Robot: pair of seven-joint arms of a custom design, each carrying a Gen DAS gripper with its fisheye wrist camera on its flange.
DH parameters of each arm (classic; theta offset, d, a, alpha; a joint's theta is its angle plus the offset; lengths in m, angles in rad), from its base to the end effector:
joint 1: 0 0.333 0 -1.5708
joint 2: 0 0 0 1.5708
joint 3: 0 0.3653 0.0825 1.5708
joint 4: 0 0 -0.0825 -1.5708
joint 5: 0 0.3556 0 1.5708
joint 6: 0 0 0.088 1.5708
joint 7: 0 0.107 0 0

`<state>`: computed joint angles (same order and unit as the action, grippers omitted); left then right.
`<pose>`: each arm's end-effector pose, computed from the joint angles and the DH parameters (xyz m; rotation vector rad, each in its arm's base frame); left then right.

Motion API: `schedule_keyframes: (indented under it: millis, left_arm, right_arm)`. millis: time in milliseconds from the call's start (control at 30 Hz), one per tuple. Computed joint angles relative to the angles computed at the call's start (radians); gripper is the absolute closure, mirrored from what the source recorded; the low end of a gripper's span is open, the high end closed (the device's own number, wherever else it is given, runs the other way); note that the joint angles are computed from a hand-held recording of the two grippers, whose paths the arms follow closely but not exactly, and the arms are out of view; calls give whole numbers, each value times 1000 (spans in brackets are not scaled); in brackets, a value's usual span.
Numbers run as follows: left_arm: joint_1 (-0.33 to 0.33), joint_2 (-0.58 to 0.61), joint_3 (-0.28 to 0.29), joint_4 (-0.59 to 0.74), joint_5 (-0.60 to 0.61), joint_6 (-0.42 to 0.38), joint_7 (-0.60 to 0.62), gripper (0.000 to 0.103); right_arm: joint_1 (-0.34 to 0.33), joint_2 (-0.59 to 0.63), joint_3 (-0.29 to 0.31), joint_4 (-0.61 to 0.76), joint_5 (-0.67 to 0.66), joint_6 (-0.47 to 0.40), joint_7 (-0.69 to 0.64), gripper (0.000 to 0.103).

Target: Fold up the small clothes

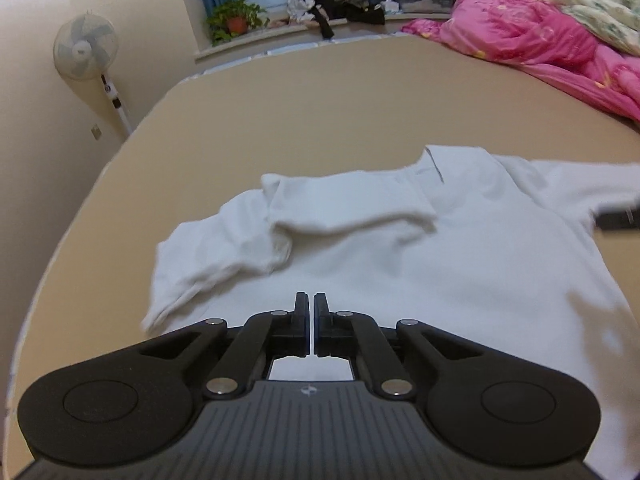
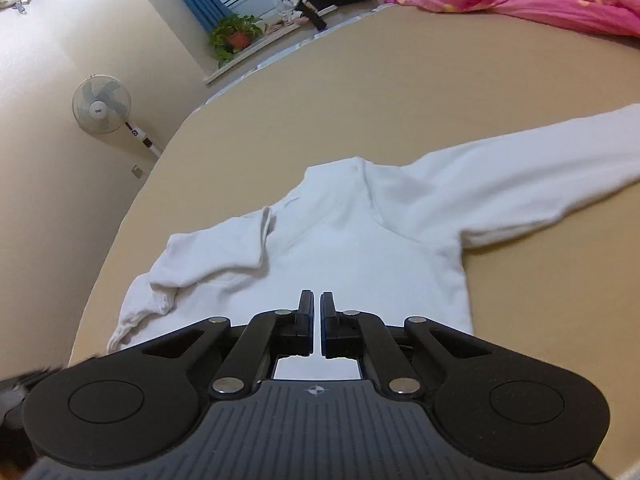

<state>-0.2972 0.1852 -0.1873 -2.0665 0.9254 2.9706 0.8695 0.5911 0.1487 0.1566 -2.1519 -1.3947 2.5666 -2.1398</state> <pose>0.5049 -0.3199 0.4770 -1.1295 2.2141 -0.7429 0.4021 0.3900 0.4181 -0.9811 2.0915 -0.4587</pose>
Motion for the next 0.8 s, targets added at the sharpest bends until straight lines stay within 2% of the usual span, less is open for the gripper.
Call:
schedule_keyframes:
  millis: [100,133,167,200,233,267,333,433,467,500,533,567,700,800]
  left_arm:
    - [-24,124,-22,147,-67,-59,49,95]
    - [-40,161,-18,190,-70,-69,55,82]
    - [-61,207,-15,246,-70,-82,63,63]
    - [-85,238,-2,284,-61,-90,60,54]
    - [-113,274,11,329,-47,-103,58,41]
    - [-137,309,18,373,-38,-120,68,31]
    - [-171,379,14,454,-36,-161,141,27]
    - [-263,450,80,543,54,-233,183,27]
    - [-275,464,91,556,81,-230,202,30]
    - [-278,468,98,559,100,-214,209,40]
    - [-277,467,103,561,109,-204,217,78]
    - [-277,462,111,567,114,-208,215,94]
    - [-216,417,110,568,59,-160,183,95]
    - [-148,326,141,520,17,-114,56,96]
  right_arm:
    - [-33,29,-17,16,31,107,-79,97]
    - [-40,37,-25,18,20,142,-63,97]
    - [-44,44,-31,21,13,165,-53,97]
    - [-41,52,-31,25,13,176,-48,97]
    - [-44,54,-34,26,25,191,-61,97]
    - [-43,57,-36,25,31,200,-64,98]
    - [-44,57,-41,25,51,216,-80,97]
    - [-45,59,-47,22,63,233,-96,97]
    - [-45,57,-48,20,75,238,-109,97]
    - [-48,58,-49,17,87,245,-122,97]
    - [-48,57,-50,15,99,249,-134,97]
    - [-48,58,-51,15,108,250,-140,97]
    - [-43,63,-58,19,125,250,-149,97]
    - [-38,67,-60,24,128,250,-155,97]
